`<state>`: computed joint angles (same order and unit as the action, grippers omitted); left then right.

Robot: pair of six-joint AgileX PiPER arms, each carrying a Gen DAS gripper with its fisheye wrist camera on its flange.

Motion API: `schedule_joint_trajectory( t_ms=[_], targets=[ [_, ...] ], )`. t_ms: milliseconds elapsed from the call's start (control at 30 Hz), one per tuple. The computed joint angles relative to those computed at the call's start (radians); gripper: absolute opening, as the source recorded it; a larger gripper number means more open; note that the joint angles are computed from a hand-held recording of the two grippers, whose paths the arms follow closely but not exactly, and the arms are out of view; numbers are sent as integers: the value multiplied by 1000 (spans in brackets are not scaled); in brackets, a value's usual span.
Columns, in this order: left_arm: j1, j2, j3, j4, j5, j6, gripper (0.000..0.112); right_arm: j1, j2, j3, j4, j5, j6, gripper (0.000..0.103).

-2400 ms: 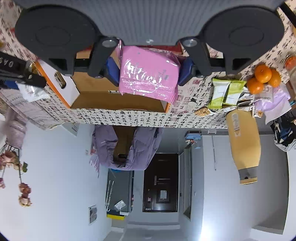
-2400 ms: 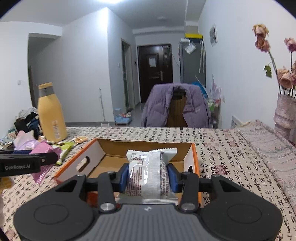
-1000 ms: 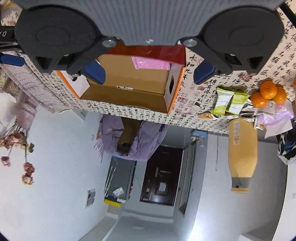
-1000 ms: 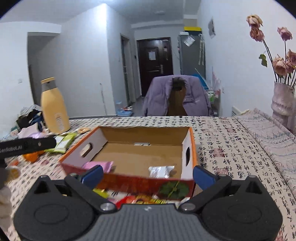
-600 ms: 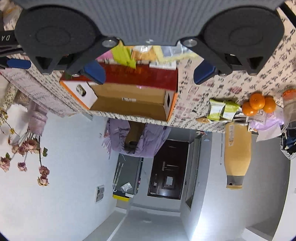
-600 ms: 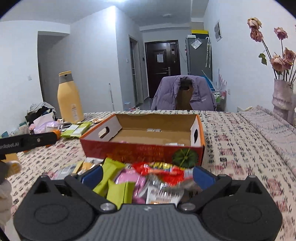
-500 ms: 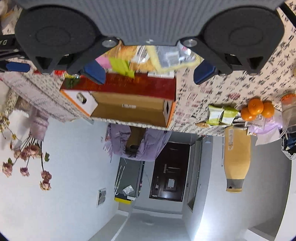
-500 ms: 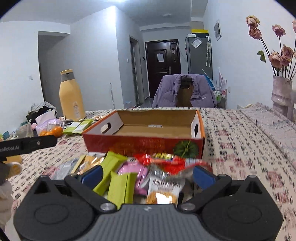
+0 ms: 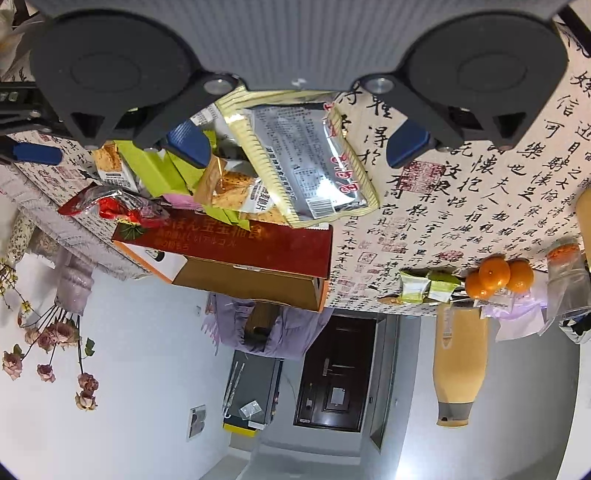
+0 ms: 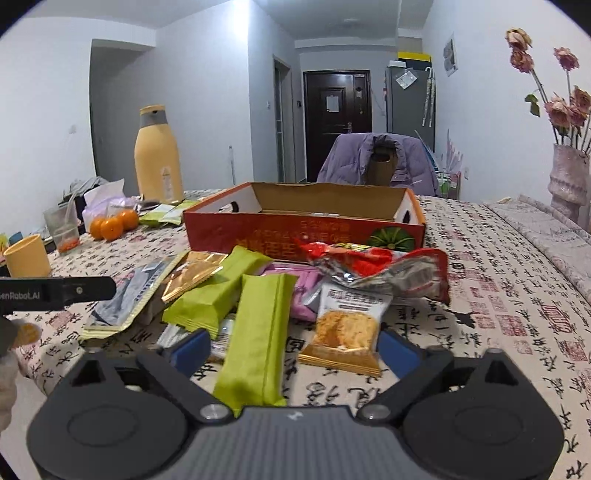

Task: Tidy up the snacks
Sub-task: 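Return both grippers to the snack pile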

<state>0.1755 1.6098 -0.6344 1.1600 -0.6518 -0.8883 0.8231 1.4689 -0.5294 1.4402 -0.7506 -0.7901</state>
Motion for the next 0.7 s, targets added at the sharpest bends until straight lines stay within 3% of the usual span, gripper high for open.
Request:
schedule_joint_trajectory(
  t_ms=[167, 367, 433, 700],
  targets=[
    [-3, 0, -8, 12, 1, -9, 103, -64, 66, -84, -5, 87, -50, 64],
    [-28, -1, -26, 25, 32, -26, 103, -146, 157, -184, 16, 193, -99, 51],
    [-39, 1, -34, 34, 48, -42, 103, -148, 185, -215, 67, 196, -153, 40],
    [-93, 17, -74, 74, 134, -119, 103, -99, 174, -181, -9, 114, -57, 34]
  ],
)
